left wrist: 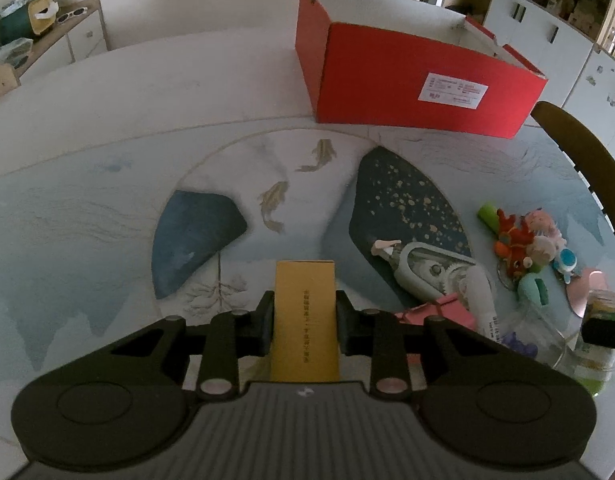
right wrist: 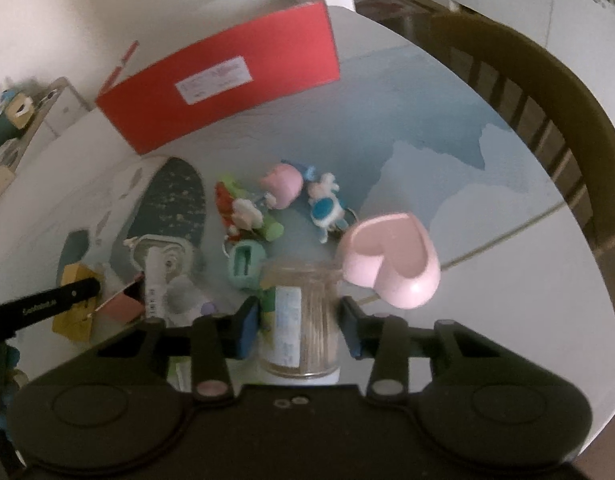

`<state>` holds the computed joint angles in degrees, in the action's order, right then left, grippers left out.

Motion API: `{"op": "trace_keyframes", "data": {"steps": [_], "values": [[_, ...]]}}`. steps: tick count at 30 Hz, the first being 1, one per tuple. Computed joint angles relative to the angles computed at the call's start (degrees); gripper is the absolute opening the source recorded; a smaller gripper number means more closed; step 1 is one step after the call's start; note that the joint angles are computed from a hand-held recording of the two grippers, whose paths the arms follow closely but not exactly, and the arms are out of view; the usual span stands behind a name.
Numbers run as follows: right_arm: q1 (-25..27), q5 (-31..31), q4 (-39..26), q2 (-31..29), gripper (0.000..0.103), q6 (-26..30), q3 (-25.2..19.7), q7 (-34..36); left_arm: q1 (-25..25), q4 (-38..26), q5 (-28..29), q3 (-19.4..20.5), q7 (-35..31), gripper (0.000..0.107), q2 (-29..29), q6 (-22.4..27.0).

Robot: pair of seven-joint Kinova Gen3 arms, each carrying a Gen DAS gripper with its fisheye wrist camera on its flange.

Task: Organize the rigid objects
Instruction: 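Carry the yellow box with the left tool while the right tool carries the jar into the red box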

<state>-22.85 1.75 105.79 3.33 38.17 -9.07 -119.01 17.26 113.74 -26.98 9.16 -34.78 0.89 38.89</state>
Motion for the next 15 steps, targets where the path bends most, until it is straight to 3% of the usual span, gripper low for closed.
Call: {"op": "trace_keyframes", "data": {"steps": [10, 15], "values": [[2.6, -6.37, -2.26, -0.7, 0.041, 0.79, 0.67, 11.66, -1.36, -2.69, 3.34, 0.46, -3.35, 0.029, -2.31, 2.68], [5.75, -14.06, -7.06, 1.18, 0.041, 5.25, 1.78, 20.85, -1.83, -6.7, 5.17, 0.52, -6.52, 0.029, -1.72, 4.94]]}}
